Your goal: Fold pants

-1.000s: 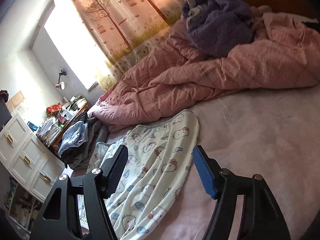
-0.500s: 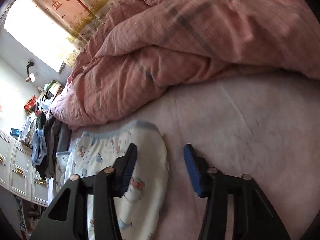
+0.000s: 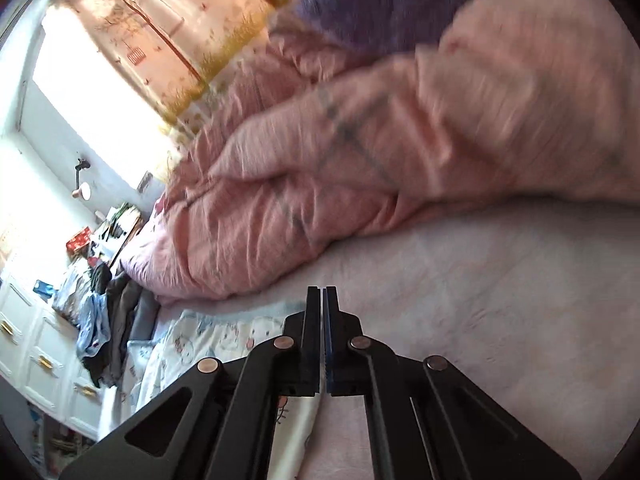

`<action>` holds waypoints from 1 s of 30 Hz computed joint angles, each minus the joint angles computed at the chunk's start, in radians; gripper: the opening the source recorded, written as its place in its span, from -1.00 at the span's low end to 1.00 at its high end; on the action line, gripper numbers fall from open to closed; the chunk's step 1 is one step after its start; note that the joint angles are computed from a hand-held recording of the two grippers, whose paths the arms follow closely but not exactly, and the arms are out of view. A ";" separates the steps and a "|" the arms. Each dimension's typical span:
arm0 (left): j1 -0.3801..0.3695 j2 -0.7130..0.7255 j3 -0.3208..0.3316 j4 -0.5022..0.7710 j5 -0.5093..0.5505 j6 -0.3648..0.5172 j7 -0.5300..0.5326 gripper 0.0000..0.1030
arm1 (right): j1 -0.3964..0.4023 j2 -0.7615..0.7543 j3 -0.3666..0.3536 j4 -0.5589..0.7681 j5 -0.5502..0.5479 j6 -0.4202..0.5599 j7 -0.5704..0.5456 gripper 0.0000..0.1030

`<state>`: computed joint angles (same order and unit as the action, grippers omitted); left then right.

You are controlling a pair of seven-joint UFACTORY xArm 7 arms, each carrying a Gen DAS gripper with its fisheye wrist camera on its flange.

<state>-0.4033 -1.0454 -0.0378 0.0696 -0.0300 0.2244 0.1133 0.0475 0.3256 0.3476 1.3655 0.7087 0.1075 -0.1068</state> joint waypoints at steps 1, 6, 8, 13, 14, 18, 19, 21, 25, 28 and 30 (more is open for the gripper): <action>-0.002 0.009 0.006 0.007 -0.001 0.000 0.002 -0.76 | -0.001 -0.019 -0.006 -0.016 -0.004 -0.012 0.001 -0.99; 0.022 0.027 -0.008 0.014 0.001 0.007 -0.015 -0.76 | -0.081 0.023 0.036 0.055 0.120 0.242 -0.103 -0.86; 0.033 0.003 -0.035 -0.005 0.015 -0.001 -0.022 -0.76 | -0.027 0.086 -0.019 0.131 -0.006 0.368 0.000 -0.56; 0.034 -0.011 -0.047 -0.022 0.041 -0.014 -0.031 -0.75 | 0.052 0.099 -0.077 0.164 -0.063 0.354 0.017 -0.13; 0.030 -0.009 -0.038 -0.021 0.042 -0.013 -0.028 -0.75 | 0.069 0.099 -0.093 0.166 -0.087 0.350 0.031 -0.12; 0.022 -0.010 -0.027 -0.018 0.041 -0.009 -0.023 -0.75 | 0.102 0.109 -0.113 0.177 -0.161 0.336 0.062 -0.66; 0.023 -0.011 -0.029 -0.020 0.043 -0.012 -0.022 -0.75 | 0.102 0.118 -0.110 0.186 -0.164 0.345 0.067 -0.95; 0.025 -0.018 -0.033 -0.024 0.045 -0.017 -0.024 -0.76 | 0.128 0.100 -0.135 0.155 -0.206 0.295 0.107 -0.95; 0.023 -0.015 -0.023 -0.017 0.040 -0.018 -0.028 -0.78 | 0.137 0.049 -0.134 0.075 -0.226 0.152 0.132 -0.96; -0.004 0.004 0.021 0.010 0.016 -0.002 -0.019 -0.79 | 0.195 0.013 -0.209 0.031 -0.357 0.101 0.263 -0.96; -0.028 0.010 0.050 0.028 -0.007 0.011 -0.007 -0.80 | 0.270 -0.025 -0.310 -0.009 -0.504 0.065 0.404 -0.96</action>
<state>-0.4312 -1.0351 0.0123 0.0977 -0.0372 0.2357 0.1065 0.3178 0.3004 0.0374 1.3565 0.2048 0.1728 0.2970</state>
